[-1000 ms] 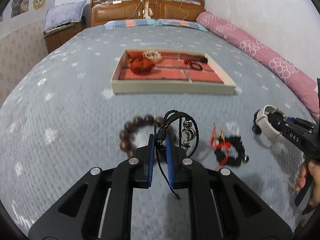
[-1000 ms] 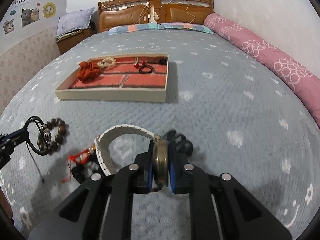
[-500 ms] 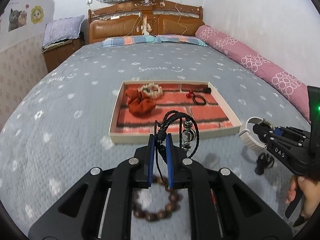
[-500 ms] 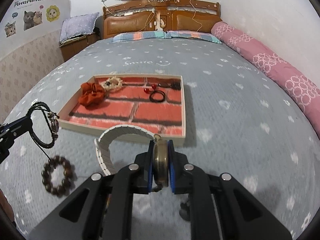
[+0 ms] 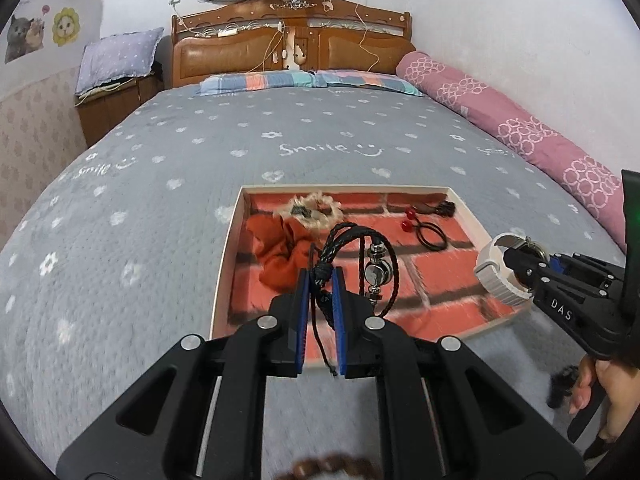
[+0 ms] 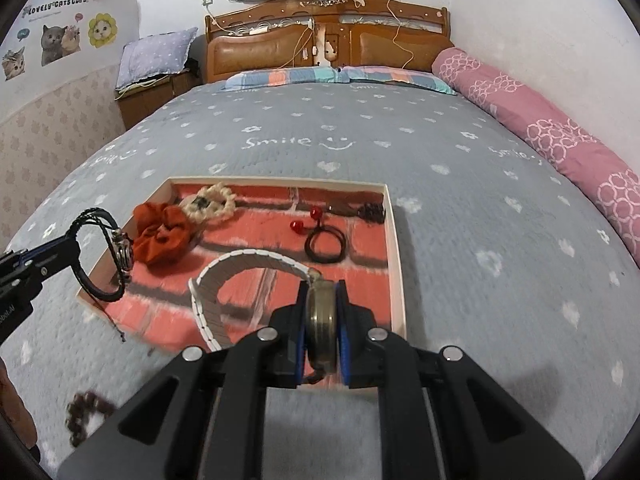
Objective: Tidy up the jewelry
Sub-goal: 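Carry the leather bracelet with the left gripper while the right carries the watch into the tray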
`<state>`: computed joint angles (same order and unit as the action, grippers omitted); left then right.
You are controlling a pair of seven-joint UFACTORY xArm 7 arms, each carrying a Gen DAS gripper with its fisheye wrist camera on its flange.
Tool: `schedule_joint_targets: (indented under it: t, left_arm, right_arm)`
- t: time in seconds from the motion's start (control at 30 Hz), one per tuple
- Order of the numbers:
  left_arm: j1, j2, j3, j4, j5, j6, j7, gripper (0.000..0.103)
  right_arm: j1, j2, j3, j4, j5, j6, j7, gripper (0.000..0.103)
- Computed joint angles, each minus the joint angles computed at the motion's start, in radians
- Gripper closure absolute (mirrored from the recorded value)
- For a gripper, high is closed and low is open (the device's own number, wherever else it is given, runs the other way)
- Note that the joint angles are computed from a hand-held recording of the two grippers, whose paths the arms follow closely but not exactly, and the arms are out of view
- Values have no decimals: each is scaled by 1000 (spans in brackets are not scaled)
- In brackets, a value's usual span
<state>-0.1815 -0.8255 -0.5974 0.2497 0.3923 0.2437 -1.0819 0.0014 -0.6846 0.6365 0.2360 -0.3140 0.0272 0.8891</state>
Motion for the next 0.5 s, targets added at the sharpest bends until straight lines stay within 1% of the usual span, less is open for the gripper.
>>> schedule_joint_targets:
  t: [0.03,0.07,0.1,0.17,0.2,0.27,0.3,0.37,0.5]
  left_arm:
    - [29,22,-1,7,12,-26,6,93]
    - [77,54,-7,16,29,-72,12,93]
    - [101,69,-8,19,33,-98,16,93]
    - [156,116,-9,28,38,-164,38,93]
    - [178,134,-16,32,37,-184,50,93]
    - [215,164,-36,45,30,-204,74,93]
    - [246,181,-56,51,30,-220,82,93]
    - [303,210,-94,54,20,-265,90,93]
    - [377,281,-147,56,-22,-324,121,93]
  right_arm:
    - [-54,33,33,21,-10,-23,5,90]
    - [-104,68,61,41,-18,-47,7,90]
    - [-140,91,86,56,-20,-58,7,90]
    - [-236,124,164,84,-24,-85,16,90]
    - [-294,137,214,99,-25,-104,20,90]
    - [-372,148,285,116,-16,-129,19,90]
    - [-421,146,335,126,-9,-138,21,90]
    - [-497,141,411,141,5,-153,23,90]
    - [-609,151,525,174,25,-166,14,90]
